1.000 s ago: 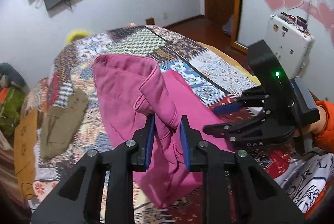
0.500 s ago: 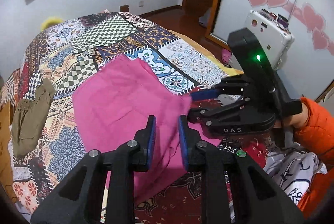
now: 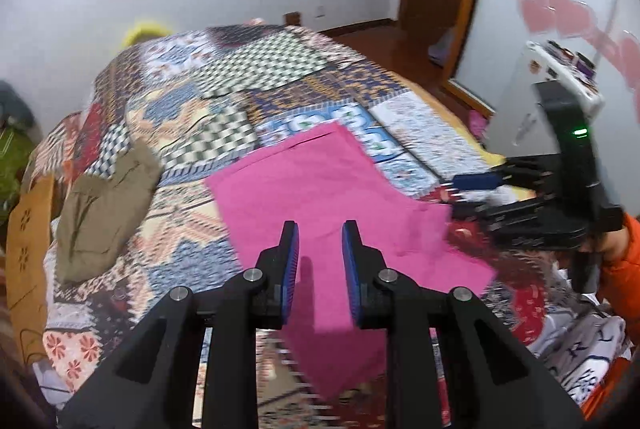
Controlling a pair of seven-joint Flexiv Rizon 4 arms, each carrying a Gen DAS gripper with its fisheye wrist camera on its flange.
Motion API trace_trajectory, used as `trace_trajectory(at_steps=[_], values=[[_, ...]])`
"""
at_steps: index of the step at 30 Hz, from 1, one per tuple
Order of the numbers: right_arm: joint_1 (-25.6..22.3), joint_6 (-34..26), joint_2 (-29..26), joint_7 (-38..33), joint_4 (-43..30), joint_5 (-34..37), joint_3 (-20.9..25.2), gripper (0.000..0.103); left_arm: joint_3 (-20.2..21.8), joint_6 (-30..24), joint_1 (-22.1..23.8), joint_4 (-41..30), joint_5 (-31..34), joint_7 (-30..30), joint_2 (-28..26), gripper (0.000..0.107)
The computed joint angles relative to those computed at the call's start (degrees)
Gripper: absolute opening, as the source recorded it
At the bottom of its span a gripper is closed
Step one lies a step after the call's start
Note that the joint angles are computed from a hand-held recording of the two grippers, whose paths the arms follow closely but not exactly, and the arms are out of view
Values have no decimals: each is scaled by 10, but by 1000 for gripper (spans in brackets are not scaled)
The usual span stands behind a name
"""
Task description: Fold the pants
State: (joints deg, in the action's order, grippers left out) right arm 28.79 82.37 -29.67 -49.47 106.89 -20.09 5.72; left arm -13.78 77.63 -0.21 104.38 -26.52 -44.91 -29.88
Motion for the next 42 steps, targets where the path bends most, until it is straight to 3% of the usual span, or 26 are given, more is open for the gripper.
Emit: trace_trajectory(at_steps=[4,8,19,22,28,33,37,42], values=[[12,11,11,16,8,-11,-23,41,43,-31,-12,-18,22,-38,-14,22],[20,22,20,32,11,-23,-37,41,60,-50,-10,-13,40,-56,-20,22],[16,12,5,3,-28,-27,-1,41,35,-17,4,28,35,-60,-18,25],[16,2,-2,-10,-37,-23,8,45,25,-5,8,39,36,-52,-12,25],[-4,-25,-28,-42,-52,16,47,45,7,-35,27,32,11,-34,-7,26],[-8,-12,-30,-59,-45,38,54,46,36,-49,13,-7,11,-48,-21,28],[-15,-15,-32,-82,-47,46,61,47,60,-61,0,-60,33,-73,-47,48],[-7,-24,-37,-90,-53,38,41,47,83,-101,-16,-148,68,-104,-94,53]])
